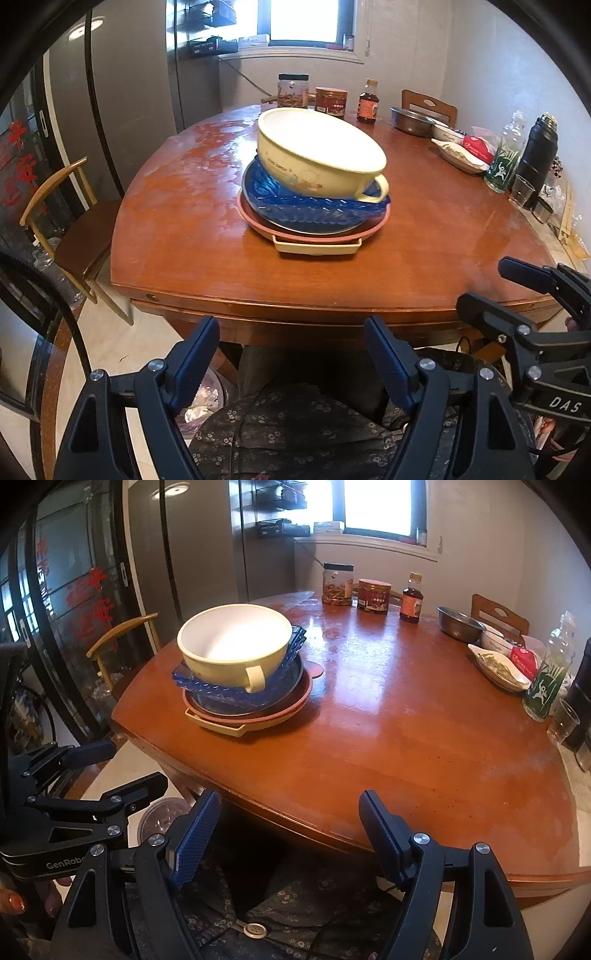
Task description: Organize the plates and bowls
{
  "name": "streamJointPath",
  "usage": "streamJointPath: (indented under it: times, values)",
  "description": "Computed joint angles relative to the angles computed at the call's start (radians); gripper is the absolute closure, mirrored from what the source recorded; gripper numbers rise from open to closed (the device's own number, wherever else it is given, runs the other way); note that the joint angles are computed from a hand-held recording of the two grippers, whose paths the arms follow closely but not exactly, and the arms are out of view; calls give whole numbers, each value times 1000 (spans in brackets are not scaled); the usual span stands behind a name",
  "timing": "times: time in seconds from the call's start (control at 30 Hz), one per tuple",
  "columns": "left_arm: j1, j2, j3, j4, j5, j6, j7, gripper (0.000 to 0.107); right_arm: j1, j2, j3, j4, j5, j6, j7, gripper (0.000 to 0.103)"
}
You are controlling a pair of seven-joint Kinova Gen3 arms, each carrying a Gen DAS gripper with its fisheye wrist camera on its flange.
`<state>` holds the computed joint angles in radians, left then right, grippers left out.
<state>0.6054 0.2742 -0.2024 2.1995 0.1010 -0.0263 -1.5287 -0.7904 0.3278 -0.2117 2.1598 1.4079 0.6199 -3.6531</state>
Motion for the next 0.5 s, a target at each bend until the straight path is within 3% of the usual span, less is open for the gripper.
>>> streamJointPath:
  times: [0.5]
  values:
    - [41,6,-44,-11,-15,20,21,28,1,0,-12,10,30,11,-66,24]
